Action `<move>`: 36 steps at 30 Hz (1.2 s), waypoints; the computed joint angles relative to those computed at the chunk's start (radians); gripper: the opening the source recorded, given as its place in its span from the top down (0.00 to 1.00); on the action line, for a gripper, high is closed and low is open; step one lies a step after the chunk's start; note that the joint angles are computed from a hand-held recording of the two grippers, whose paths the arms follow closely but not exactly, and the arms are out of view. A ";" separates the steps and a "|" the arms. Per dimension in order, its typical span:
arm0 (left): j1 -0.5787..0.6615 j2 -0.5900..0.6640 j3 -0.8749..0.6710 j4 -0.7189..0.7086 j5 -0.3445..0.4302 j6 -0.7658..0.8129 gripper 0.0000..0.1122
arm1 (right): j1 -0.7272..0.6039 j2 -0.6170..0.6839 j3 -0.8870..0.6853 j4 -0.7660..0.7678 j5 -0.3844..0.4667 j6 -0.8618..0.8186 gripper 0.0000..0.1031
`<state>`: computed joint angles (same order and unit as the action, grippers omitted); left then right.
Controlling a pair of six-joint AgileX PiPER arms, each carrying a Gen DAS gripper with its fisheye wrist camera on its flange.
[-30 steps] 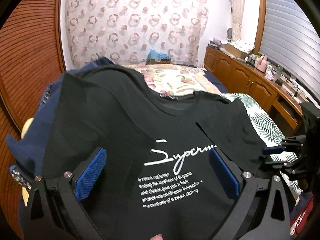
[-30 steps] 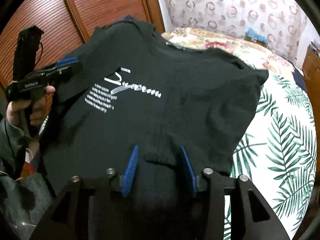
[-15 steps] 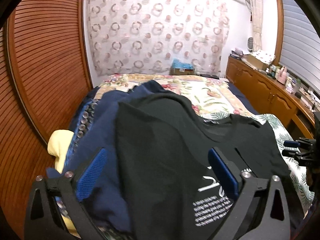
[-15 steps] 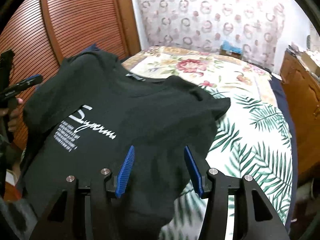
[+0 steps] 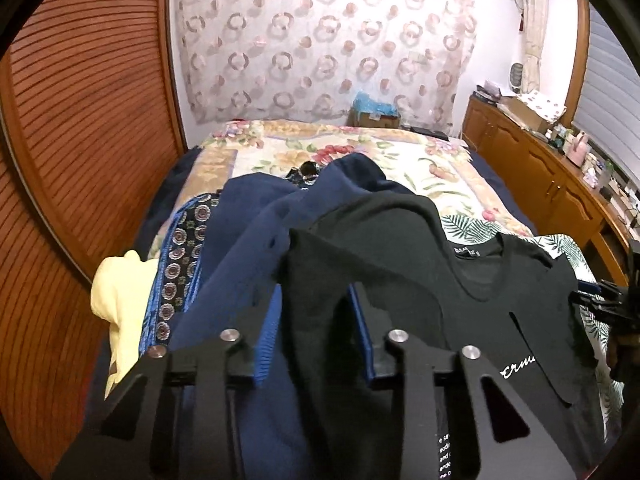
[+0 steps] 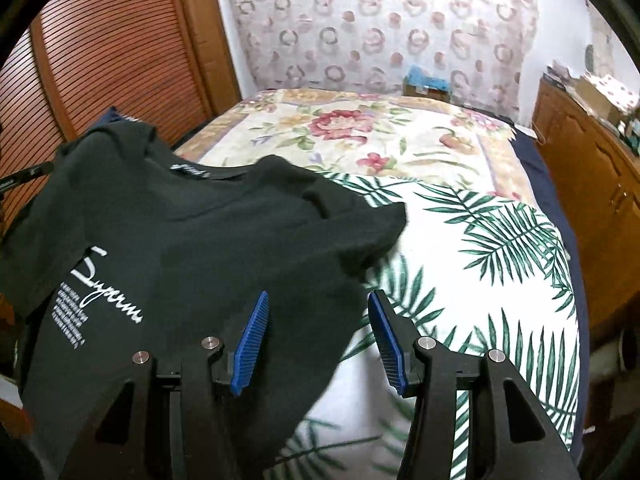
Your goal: Fold small clothes
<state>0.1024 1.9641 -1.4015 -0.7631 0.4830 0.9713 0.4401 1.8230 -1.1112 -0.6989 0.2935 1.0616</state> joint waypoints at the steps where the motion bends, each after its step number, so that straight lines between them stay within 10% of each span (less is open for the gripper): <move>1: -0.002 0.012 -0.019 0.025 0.012 -0.018 0.70 | -0.009 0.009 -0.005 0.009 -0.007 -0.002 0.48; 21: -0.019 0.111 -0.196 0.247 0.074 -0.218 0.61 | -0.076 0.160 -0.190 0.207 -0.009 -0.242 0.48; 27: -0.032 0.074 -0.155 0.203 0.042 -0.146 0.90 | -0.060 0.164 -0.180 0.116 -0.015 -0.183 0.48; 36: -0.021 0.018 -0.091 0.061 0.011 -0.019 0.97 | -0.064 0.158 -0.157 0.059 -0.030 -0.144 0.48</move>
<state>0.0811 1.9824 -1.4928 -0.7024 0.4936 0.9527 0.3765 1.9805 -1.2686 -0.6397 0.2639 0.9180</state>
